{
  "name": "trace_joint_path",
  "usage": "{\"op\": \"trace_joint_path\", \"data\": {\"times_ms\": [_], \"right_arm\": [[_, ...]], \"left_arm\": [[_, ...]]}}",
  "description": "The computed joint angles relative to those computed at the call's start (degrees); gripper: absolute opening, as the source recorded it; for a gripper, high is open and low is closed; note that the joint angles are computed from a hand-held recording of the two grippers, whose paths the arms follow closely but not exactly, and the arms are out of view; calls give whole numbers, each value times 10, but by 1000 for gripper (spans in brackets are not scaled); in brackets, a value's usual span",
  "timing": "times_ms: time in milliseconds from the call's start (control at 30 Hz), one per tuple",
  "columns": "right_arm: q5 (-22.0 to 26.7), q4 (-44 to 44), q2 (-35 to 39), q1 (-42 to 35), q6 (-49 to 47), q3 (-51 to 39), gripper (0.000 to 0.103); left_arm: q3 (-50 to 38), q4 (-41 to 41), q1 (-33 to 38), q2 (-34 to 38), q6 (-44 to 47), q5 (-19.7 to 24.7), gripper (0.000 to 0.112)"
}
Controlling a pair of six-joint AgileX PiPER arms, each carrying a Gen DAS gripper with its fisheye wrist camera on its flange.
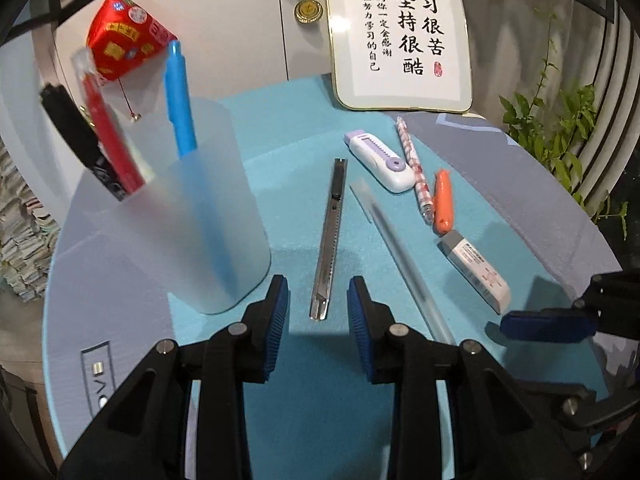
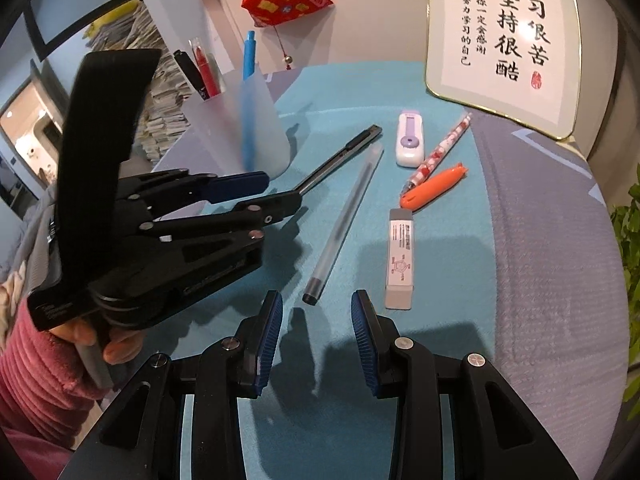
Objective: Organize stationery
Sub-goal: 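Grasp the silver utility knife with the left tool while the right tool grasps the clear pen, then lift the utility knife with the left tool while the right tool lifts the clear pen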
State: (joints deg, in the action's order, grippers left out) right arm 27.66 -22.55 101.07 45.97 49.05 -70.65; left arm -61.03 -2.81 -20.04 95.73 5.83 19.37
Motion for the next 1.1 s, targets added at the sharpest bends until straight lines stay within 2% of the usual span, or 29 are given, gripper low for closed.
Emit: {"op": "trace_joint_path", "data": {"times_ms": [67, 133, 167, 200, 367, 533, 633, 700, 900, 1000, 1100], "right_arm": [[-1, 6, 4, -3, -3, -3, 36], [-1, 2, 6, -1, 3, -6, 36], [-1, -2, 7, 0, 8, -7, 36], [0, -6, 10, 0, 13, -9, 36], [13, -35, 31, 9, 45, -34, 36], [42, -41, 58, 12, 53, -66, 36], [61, -85, 72, 23, 80, -82, 34], [104, -108, 86, 34, 87, -105, 12], [84, -5, 44, 21, -13, -61, 10], [104, 35, -2, 39, -74, -9, 10], [136, 36, -41, 62, -95, 30, 10]], "left_arm": [[-10, -38, 6, 11, 39, 12, 30], [-8, -61, 8, 13, 60, 6, 25], [-9, -83, 10, 13, 81, 8, 14], [-9, -88, 10, 13, 86, 10, 8], [13, -62, 3, -7, 63, 3, 8], [81, -65, 18, -79, 57, -10, 8], [125, -79, 24, -122, 78, -13, 8], [160, -83, 26, -155, 85, -11, 8], [230, -133, 39, -219, 136, 15, 8], [257, -158, 51, -247, 160, 36, 8], [278, -157, 53, -274, 162, 54, 9]]}}
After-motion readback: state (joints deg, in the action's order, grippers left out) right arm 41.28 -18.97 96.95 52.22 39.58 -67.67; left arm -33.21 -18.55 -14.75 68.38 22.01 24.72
